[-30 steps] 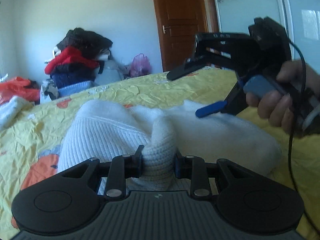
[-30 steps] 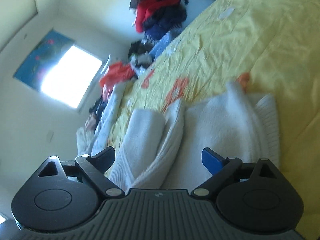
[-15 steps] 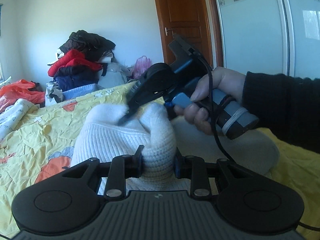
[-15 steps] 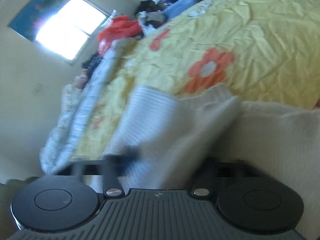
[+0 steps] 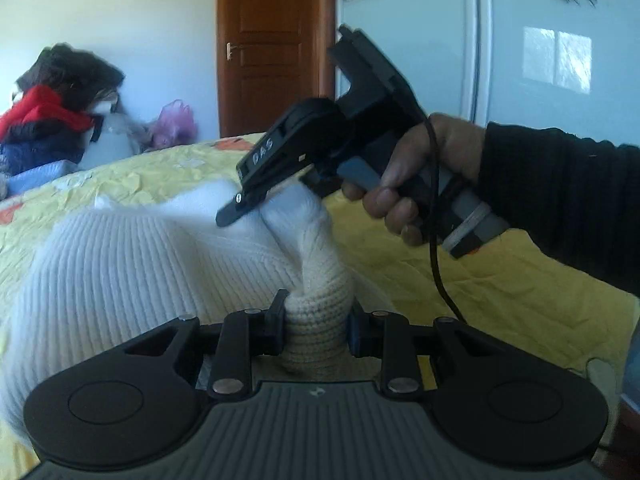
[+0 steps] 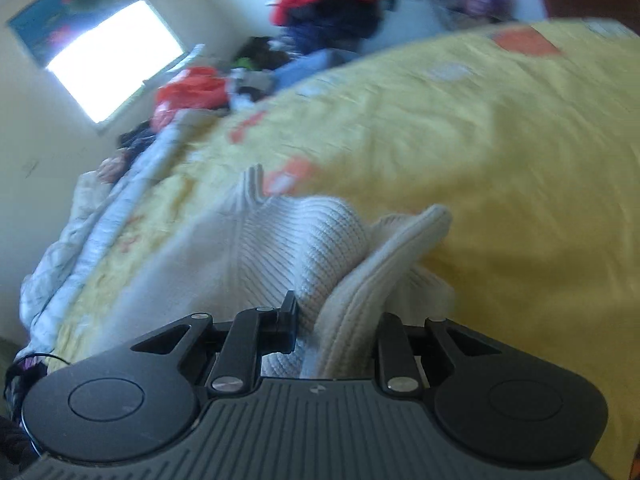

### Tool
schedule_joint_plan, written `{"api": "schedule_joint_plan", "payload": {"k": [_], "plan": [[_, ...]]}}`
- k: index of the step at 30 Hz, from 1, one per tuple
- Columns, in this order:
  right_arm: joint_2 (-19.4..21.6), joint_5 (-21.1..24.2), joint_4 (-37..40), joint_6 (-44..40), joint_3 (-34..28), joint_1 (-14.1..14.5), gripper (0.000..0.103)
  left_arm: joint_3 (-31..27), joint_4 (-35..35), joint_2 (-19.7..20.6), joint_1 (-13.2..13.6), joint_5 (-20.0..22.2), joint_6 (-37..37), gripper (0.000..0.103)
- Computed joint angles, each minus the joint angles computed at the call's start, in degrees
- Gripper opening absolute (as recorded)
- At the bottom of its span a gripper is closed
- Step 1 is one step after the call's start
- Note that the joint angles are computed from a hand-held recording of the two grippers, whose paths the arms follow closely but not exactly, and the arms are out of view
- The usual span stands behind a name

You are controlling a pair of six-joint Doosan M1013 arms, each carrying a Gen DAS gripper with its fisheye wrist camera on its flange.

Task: Fold small clothes

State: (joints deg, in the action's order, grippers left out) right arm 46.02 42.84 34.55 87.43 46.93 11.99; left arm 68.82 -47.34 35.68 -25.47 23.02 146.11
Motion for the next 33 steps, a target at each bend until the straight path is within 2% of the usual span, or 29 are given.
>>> {"api": "schedule_joint_plan", "payload": {"k": [2,4,6,7,8,9,10,11,12,13,14,15,16,17,19,21,23,25,26,27,29,30,32,33], "plan": [[-0.53,-2.2,2.56,1.5,1.96,-0.32,0.035,0.88,-1.91,-0.24,-0.13,-1.29,3.37,0.031],[-0.88,-3.28,2.92,3.57,2.46,-0.38,0.04,0.97,-8.56,-0.68,1.11,2.28,9.25,0.036],[-3.27,-10.15,-0.35,8.25,6.11,-0.1,0.051,0.94,-15.27,-1.39,3.34,8.18,14.32,0.038],[-4.6,-13.74,-3.58,11.94,7.94,0.13,0.056,1.34,-18.02,-1.96,4.4,9.87,15.71,0.042],[-5.61,-15.67,-6.46,14.16,9.01,0.32,0.057,2.44,-21.16,-2.87,5.36,9.44,17.76,0.052],[-6.37,-16.59,-6.91,13.38,9.67,0.5,0.057,3.82,-23.84,-3.87,5.96,7.88,20.64,0.057],[-7.11,-17.55,-4.71,9.98,10.51,0.6,0.057,5.67,-26.73,-5.01,6.42,5.99,25.07,0.062],[-7.65,-17.51,-0.45,5.3,11.09,0.53,0.057,7.41,-28.76,-6.02,6.73,3.31,29.74,0.062],[-7.73,-15.53,4.44,0.3,10.88,0.39,0.059,9.3,-30.42,-7.03,6.56,-0.37,34.06,0.062],[-7.33,-12.55,6.33,-1.88,9.85,0.32,0.06,10.65,-31.96,-7.51,6.39,-4.24,38.32,0.062],[-6.64,-9.02,5.76,-2.18,8.35,0.47,0.06,11.39,-30.7,-7.64,6.24,-7.53,39.58,0.062],[-5.86,-5.94,3.45,-1.15,6.7,0.76,0.061,12.26,-26.48,-7.79,6.02,-10.44,37.83,0.063],[-4.93,-3.03,0.1,0.51,4.98,1.11,0.061,12.78,-20.08,-7.84,5.96,-11.81,33.18,0.064],[-3.64,0.35,-4.26,3.54,2.77,1.6,0.062,13.16,-16.68,-7.81,6.06,-11.9,30.8,0.064],[-1.66,4.7,-7.7,7.51,-0.1,2.08,0.062,13.59,-16.81,-7.66,6.12,-11.86,32.23,0.064],[-1.47,3.7,-7.59,7.0,0.21,2.72,0.062,13.49,-12.92,-7.27,5.88,-11.56,30.24,0.063],[-1.31,3.61,-7.78,7.06,-0.08,3.04,0.063,12.78,-6.22,-6.73,5.64,-10.99,23.59,0.063],[-1.64,4.0,-7.77,5.93,0.08,3.24,0.059,11.94,-4.63,-6.36,5.52,-10.92,21.41,0.062],[-1.71,4.16,-9.81,6.13,-0.02,3.52,0.05,11.17,-3.05,-6.09,5.68,-10.32,18.98,0.058],[-1.5,4.67,-10.86,6.49,-0.82,3.68,0.034,10.37,-1.28,-5.79,5.78,-9.39,15.92,0.054],[-2.17,4.48,-8.21,4.33,-0.36,3.27,0.019,9.87,-2.84,-6.06,6.13,-8.12,14.75,0.018],[-3.06,3.29,-9.3,3.66,0.52,3.38,0.019,9.83,-1.43,-6.4,6.28,-8.12,11.65,0.014],[-4.92,0.45,-10.06,1.56,3.04,3.38,0.017,8.68,2.85,-6.45,7.15,-4.52,4.06,0.013],[-5.07,0.56,-10.23,2.02,3.53,3.15,0.016,8.57,5.34,-6.41,7.37,-3.53,1.04,0.012]]}}
